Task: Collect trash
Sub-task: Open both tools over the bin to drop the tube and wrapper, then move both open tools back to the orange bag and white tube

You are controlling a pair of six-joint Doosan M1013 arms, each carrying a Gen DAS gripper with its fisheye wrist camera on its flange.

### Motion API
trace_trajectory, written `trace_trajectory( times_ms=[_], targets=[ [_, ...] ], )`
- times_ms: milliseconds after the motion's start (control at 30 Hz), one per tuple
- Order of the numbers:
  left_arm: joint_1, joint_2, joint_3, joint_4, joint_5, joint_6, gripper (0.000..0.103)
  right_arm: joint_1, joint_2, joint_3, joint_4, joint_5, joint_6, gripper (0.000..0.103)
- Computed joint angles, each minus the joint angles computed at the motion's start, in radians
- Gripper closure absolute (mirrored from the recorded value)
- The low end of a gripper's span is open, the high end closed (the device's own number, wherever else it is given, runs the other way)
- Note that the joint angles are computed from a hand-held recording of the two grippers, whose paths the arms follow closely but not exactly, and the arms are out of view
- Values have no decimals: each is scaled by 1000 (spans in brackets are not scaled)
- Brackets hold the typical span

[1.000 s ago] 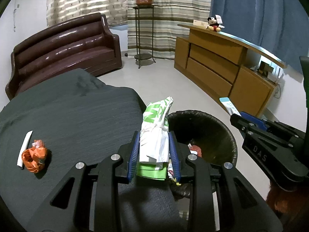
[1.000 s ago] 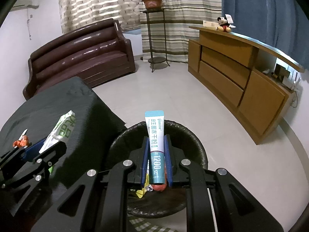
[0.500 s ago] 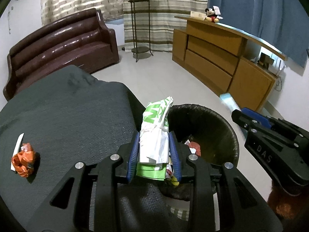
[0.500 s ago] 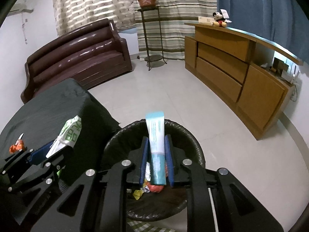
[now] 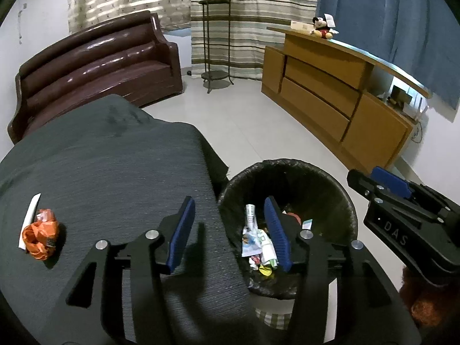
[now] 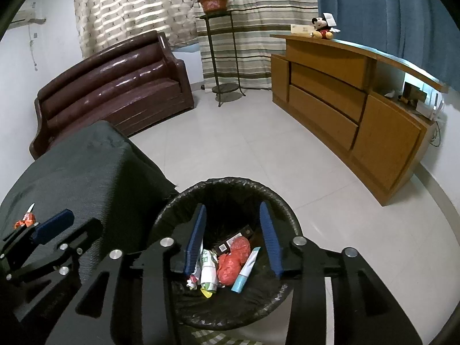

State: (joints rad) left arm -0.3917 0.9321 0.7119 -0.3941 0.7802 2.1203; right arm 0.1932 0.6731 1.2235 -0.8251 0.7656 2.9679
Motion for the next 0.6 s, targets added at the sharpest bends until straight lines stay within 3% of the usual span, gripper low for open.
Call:
trace_trajectory(
  times_ms=[500,600],
  targets=[
    [46,-20,14,53,-47,-100,45,21,26,-65,35,-15,-102,54],
    [58,-24,16,68,-59,-125,44,28,36,-87,40,-15,-123,47]
  ],
)
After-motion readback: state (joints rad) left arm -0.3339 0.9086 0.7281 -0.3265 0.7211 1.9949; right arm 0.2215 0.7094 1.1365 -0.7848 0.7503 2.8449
